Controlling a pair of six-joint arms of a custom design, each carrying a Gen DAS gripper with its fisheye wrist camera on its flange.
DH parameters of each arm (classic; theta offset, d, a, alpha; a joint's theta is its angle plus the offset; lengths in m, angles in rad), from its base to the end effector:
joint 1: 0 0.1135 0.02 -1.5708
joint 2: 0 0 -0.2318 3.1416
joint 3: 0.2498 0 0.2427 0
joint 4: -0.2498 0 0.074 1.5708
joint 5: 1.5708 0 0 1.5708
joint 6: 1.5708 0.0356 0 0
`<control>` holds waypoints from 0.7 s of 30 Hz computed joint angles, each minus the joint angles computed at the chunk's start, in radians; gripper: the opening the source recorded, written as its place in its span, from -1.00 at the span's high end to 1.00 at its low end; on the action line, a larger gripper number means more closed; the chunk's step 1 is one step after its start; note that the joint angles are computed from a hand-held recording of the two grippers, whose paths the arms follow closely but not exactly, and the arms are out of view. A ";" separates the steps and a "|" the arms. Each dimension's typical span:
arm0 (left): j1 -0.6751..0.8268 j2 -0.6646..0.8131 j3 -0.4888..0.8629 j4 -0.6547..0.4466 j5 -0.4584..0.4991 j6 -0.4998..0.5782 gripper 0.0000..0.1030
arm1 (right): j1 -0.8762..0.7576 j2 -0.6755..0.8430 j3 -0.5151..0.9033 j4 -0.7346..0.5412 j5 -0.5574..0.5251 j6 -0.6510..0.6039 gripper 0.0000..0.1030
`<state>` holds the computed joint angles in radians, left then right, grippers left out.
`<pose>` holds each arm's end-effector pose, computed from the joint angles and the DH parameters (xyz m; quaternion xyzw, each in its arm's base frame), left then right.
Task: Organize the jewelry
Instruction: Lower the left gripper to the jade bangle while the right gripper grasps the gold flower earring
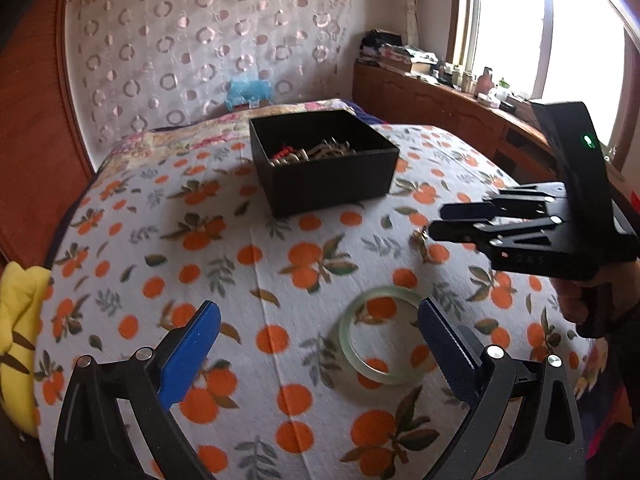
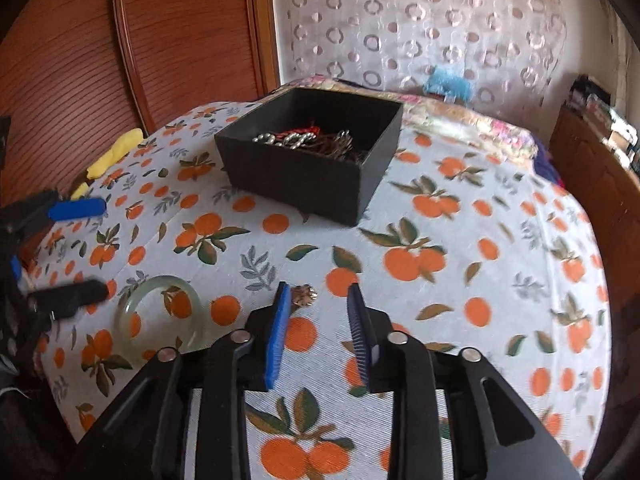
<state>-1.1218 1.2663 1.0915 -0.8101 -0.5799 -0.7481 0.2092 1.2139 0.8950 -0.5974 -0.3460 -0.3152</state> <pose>0.1260 -0.2167 0.2664 0.0893 0.9168 -0.0601 0.3846 0.2387 0.0630 0.2287 -0.2952 0.8866 0.1460 0.3248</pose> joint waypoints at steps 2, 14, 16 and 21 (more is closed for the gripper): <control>-0.006 0.007 -0.010 0.012 0.008 -0.006 -0.85 | 0.019 0.022 0.005 0.009 0.007 0.010 0.35; -0.027 0.098 0.029 0.042 0.078 0.027 -0.85 | 0.090 0.043 0.003 0.029 0.105 -0.025 0.68; -0.023 0.130 0.053 0.044 0.097 0.049 -0.85 | 0.069 0.035 -0.004 0.031 0.087 -0.030 0.68; -0.008 0.203 0.110 0.015 0.117 0.081 -0.85 | 0.034 0.019 0.006 0.019 0.058 -0.033 0.68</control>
<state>-1.1298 1.4696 1.2018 -0.7946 -0.4628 -0.6669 0.2433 1.2332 0.9013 -0.5780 -0.2877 -0.3486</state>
